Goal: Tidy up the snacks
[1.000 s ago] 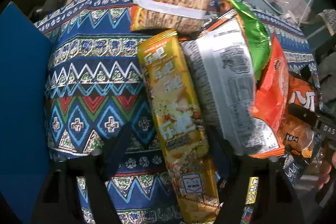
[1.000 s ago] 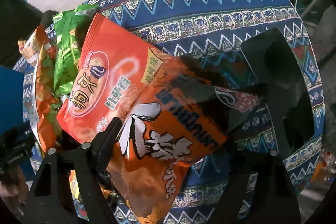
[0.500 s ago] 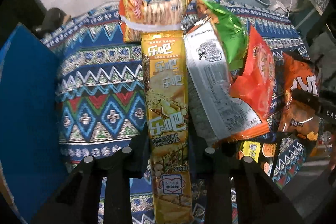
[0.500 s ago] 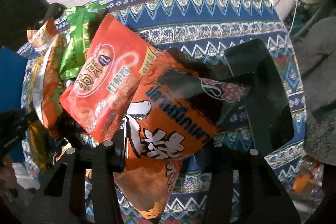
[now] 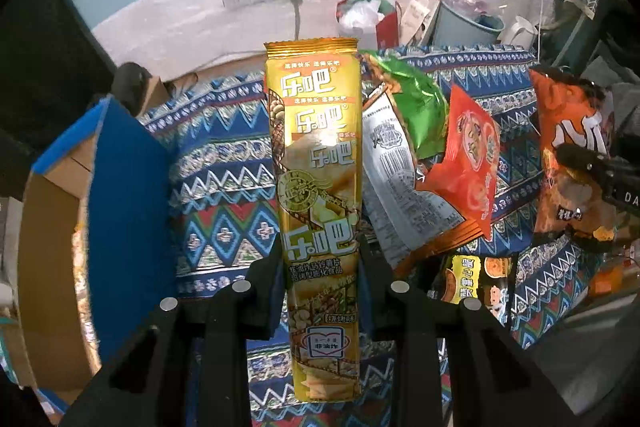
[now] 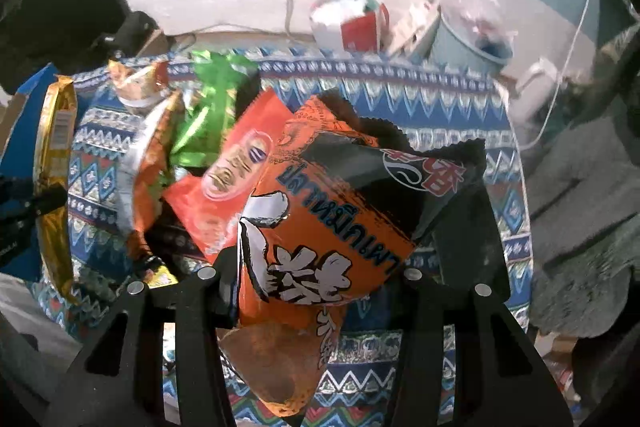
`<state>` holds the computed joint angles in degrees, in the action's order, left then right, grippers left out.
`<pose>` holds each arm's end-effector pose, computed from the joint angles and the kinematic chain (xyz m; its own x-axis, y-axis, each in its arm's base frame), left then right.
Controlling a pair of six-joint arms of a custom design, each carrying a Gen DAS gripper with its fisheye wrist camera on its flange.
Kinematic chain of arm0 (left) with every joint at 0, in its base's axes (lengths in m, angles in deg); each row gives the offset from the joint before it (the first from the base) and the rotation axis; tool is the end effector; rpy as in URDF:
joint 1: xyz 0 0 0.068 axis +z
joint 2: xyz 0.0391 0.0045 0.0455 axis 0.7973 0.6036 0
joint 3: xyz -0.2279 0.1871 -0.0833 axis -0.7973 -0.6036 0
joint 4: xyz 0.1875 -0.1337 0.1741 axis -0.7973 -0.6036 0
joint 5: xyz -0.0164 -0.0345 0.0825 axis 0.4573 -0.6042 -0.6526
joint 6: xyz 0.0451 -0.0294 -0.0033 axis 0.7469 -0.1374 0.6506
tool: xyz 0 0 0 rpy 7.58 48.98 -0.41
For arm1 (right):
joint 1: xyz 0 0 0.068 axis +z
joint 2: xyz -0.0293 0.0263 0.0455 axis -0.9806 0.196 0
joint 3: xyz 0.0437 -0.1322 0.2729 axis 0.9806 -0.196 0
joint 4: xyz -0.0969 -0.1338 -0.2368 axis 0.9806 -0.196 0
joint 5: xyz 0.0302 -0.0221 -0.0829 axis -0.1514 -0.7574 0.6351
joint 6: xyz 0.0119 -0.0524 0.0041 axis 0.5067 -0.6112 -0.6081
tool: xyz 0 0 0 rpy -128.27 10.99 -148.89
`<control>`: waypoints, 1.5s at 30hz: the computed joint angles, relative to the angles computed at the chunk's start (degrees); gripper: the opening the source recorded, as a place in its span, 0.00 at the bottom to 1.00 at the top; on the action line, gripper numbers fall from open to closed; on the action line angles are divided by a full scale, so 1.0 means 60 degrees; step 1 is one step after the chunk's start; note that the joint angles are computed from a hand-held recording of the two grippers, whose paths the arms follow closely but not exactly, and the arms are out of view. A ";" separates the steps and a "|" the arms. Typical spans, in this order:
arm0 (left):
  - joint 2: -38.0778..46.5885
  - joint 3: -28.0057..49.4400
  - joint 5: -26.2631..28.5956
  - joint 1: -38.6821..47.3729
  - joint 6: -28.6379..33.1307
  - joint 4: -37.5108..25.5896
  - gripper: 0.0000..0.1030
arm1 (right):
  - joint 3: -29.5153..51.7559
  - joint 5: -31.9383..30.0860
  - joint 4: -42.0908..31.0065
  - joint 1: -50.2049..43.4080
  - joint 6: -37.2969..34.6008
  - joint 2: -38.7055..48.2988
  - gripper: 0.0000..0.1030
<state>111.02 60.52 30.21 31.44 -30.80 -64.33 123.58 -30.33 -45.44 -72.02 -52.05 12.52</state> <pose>0.3395 -0.1328 0.2524 -0.8011 0.4363 -0.4098 0.4549 0.8887 0.0569 0.2828 0.0282 0.2530 -0.8755 0.1553 -0.4577 0.1761 0.9844 -0.0028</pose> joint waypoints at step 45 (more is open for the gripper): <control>-0.2122 0.0293 0.0869 0.3702 0.1486 0.0184 0.30 | 0.4713 -0.0014 0.0404 0.3528 0.0015 0.2866 0.46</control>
